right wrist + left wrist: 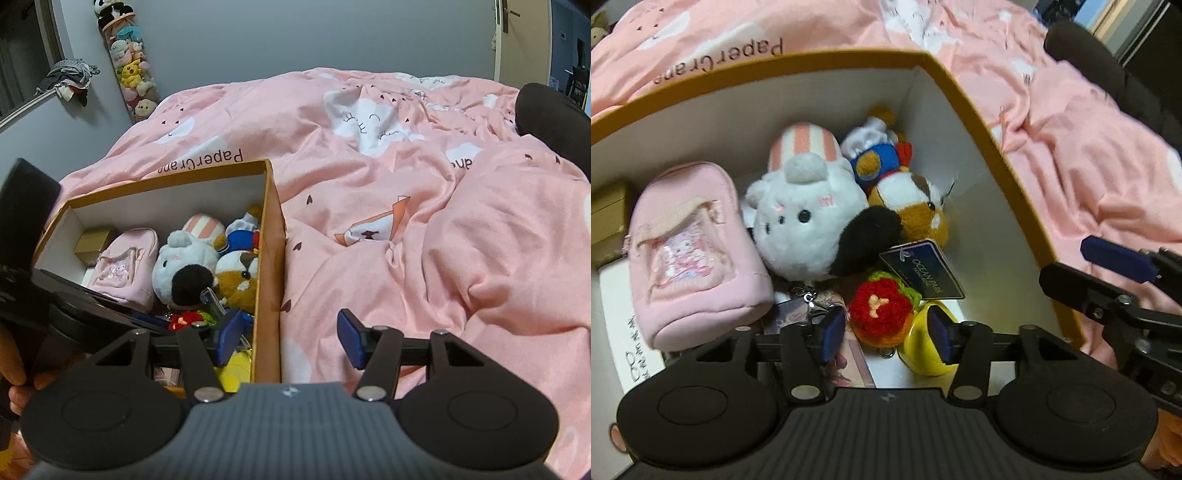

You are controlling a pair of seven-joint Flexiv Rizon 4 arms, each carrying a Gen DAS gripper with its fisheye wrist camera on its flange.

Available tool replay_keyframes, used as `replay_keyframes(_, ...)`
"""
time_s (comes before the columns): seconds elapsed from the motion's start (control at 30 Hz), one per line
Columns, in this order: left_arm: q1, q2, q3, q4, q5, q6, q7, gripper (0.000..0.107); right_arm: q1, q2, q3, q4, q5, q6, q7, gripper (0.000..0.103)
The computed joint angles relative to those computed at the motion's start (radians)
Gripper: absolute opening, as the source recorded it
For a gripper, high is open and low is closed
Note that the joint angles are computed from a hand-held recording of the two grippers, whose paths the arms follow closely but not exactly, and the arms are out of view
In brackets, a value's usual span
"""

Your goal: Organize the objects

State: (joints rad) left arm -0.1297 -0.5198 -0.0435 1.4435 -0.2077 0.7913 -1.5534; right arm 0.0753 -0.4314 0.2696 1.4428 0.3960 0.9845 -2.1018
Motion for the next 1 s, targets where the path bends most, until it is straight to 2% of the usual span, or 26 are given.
replay_keyframes(0.13, 0.009, 0.074, -0.007, 0.097, -0.029, 0.106, 0.016, 0.059, -0.009, 0.015, 0.008, 0.009, 0.022, 0.002, -0.007, 0.06)
replay_keyframes(0.23, -0.02, 0.113, 0.019, 0.125, 0.021, 0.173, -0.022, 0.059, -0.019, 0.035, 0.02, 0.019, 0.057, 0.007, -0.029, 0.061)
replay_keyframes(0.43, -0.096, 0.196, 0.118, 0.162, 0.254, 0.277, -0.231, 0.059, -0.027, 0.092, 0.036, 0.047, 0.136, 0.009, -0.096, 0.066)
replay_keyframes(0.6, -0.143, 0.28, 0.182, 0.182, 0.527, 0.315, -0.41, 0.062, -0.029, 0.153, 0.035, 0.075, 0.227, -0.008, -0.159, 0.073)
replay_keyframes(0.67, -0.151, 0.316, 0.19, 0.195, 0.623, 0.324, -0.473, 0.067, -0.022, 0.177, 0.027, 0.086, 0.256, -0.017, -0.176, 0.075)
replay_keyframes(0.8, -0.121, 0.382, 0.17, 0.257, 0.702, 0.404, -0.55, 0.073, -0.01, 0.227, 0.012, 0.115, 0.32, -0.031, -0.234, 0.084)
replay_keyframes(0.9, -0.12, 0.428, 0.174, 0.271, 0.87, 0.442, -0.708, 0.081, 0.001, 0.259, -0.003, 0.131, 0.376, -0.041, -0.274, 0.091)
replay_keyframes(0.97, -0.115, 0.456, 0.169, 0.273, 0.982, 0.45, -0.827, 0.098, 0.011, 0.279, -0.015, 0.142, 0.403, -0.044, -0.285, 0.094)
replay_keyframes(1.0, -0.107, 0.468, 0.164, 0.278, 1.024, 0.462, -0.873, 0.099, 0.017, 0.289, -0.02, 0.148, 0.416, -0.044, -0.289, 0.096)
